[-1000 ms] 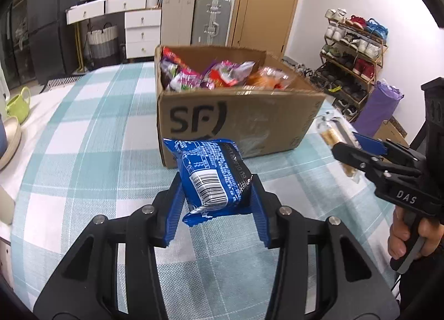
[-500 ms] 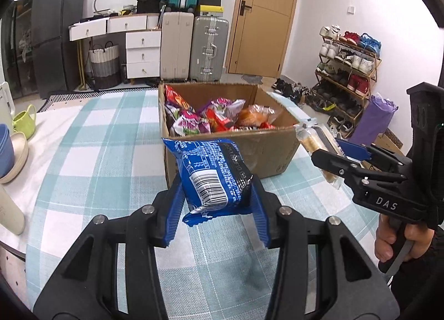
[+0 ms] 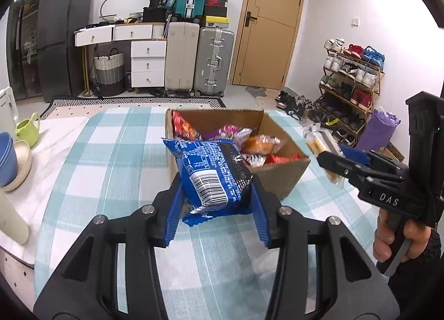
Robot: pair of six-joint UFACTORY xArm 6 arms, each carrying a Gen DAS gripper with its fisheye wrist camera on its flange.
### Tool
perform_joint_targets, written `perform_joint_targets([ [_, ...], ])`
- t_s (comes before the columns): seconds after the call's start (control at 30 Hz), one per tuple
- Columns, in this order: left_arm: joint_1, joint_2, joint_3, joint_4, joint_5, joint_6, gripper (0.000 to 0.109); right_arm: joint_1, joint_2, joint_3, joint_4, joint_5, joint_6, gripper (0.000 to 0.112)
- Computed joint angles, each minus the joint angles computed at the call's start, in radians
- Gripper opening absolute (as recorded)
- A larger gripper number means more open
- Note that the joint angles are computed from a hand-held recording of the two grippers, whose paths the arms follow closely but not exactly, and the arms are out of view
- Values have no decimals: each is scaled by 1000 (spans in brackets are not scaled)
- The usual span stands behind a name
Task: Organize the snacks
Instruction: 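Lift and carry the blue packet and cracker pack over the box with both grippers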
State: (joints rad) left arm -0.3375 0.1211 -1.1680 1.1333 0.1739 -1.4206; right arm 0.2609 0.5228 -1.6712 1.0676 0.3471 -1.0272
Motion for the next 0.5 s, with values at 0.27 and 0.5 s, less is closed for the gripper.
perform_joint_targets([
  [0.27,-16,85,-124,-136,53,175,42,-2,107,-155,-88,70,109,58],
  [0.5,-21,192,-250,-258,70,310,42,-6,214,-332,-183,133,227,58],
])
